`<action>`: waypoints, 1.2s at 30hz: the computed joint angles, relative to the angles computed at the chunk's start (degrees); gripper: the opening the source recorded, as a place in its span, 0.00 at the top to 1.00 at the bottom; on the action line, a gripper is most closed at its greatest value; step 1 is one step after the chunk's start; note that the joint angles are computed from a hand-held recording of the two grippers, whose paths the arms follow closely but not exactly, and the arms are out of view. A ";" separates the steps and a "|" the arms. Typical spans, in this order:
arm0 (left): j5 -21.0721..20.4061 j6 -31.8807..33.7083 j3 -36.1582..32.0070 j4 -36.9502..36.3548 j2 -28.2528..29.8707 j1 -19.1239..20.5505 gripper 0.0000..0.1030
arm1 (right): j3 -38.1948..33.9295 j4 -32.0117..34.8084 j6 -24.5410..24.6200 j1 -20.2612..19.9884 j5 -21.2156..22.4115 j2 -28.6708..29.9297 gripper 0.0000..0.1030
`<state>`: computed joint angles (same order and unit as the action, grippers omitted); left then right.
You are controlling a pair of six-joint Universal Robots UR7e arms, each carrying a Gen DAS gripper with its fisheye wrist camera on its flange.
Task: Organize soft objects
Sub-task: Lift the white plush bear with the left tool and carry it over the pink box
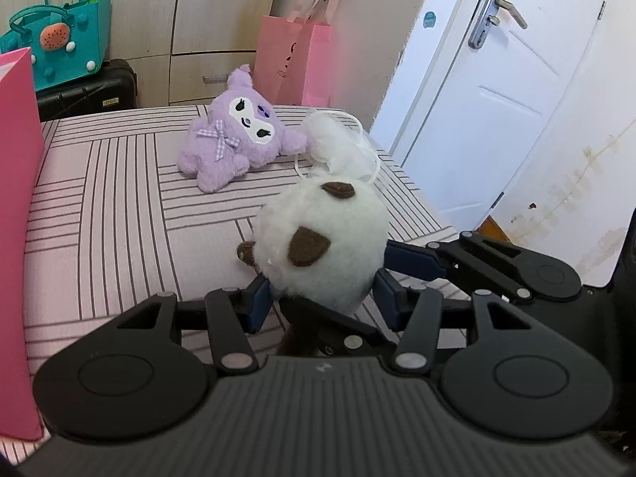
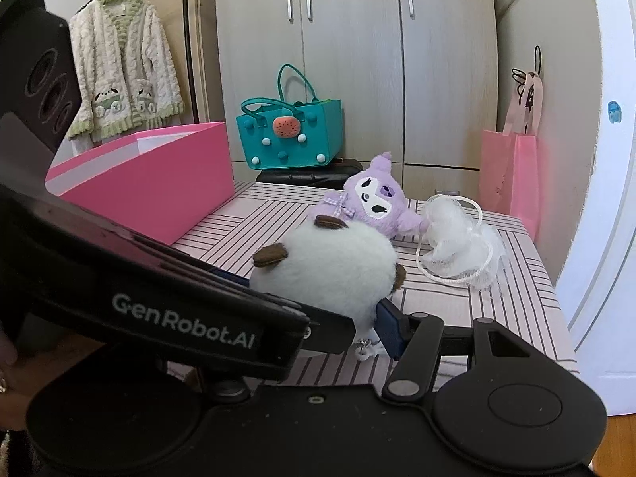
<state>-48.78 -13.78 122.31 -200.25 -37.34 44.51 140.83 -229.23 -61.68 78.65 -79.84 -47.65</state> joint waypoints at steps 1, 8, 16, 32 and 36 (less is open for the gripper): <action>-0.03 -0.19 0.38 0.02 -0.25 -0.21 0.49 | 0.49 -0.52 -0.07 -0.07 0.07 -0.02 0.37; -0.94 -4.51 4.31 0.47 -3.00 -1.99 0.49 | 3.68 -0.23 0.87 0.45 -0.62 -2.08 0.36; -1.20 -10.98 9.35 1.76 -6.24 -4.46 0.49 | 7.04 1.05 0.09 2.84 -4.08 -4.11 0.36; -0.42 -24.51 18.47 16.28 -21.35 -10.43 0.49 | 10.46 4.94 -2.39 14.54 -11.77 -7.21 0.36; 3.16 -29.10 20.62 22.76 -26.25 -14.23 0.49 | 11.45 2.64 -3.68 17.15 -10.48 -6.08 0.36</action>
